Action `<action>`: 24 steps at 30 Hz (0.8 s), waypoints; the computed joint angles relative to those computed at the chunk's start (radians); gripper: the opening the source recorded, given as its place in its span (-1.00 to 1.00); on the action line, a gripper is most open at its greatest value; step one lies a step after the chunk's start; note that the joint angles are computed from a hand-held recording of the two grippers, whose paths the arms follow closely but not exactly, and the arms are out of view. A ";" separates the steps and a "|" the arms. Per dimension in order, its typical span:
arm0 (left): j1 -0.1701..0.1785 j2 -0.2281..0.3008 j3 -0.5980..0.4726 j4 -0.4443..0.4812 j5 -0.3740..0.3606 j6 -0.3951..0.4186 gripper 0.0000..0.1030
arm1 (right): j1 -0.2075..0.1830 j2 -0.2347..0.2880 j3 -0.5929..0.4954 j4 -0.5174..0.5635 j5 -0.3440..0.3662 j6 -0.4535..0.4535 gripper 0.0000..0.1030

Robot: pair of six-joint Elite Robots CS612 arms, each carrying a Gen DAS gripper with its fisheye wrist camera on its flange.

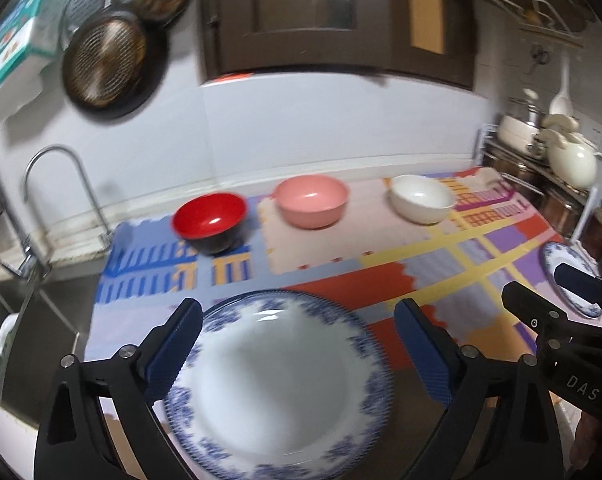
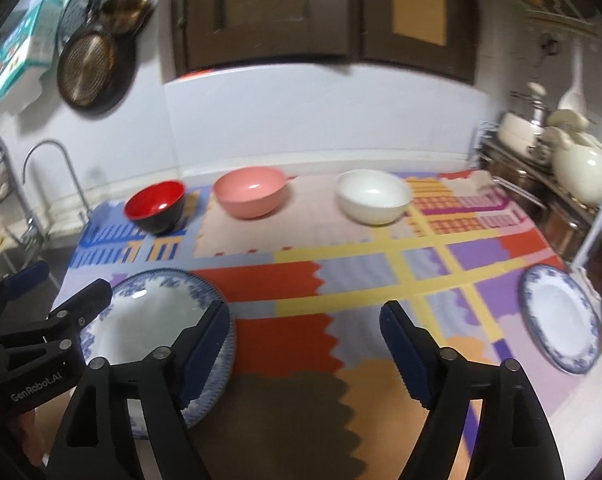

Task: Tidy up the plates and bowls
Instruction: 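Move both grippers to the second blue-floral plate beside the jar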

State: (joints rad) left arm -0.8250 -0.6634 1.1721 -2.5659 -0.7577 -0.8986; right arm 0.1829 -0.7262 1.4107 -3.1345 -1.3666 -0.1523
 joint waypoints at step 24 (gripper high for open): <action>-0.036 0.326 -0.636 0.054 -0.093 0.314 0.91 | -0.155 -0.039 0.063 -0.145 -0.120 0.073 0.55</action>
State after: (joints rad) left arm -0.8606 -0.3375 0.5361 -2.5117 -0.8505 -0.5848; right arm 0.0278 -0.7651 1.4734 -3.2796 -1.4869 -0.0794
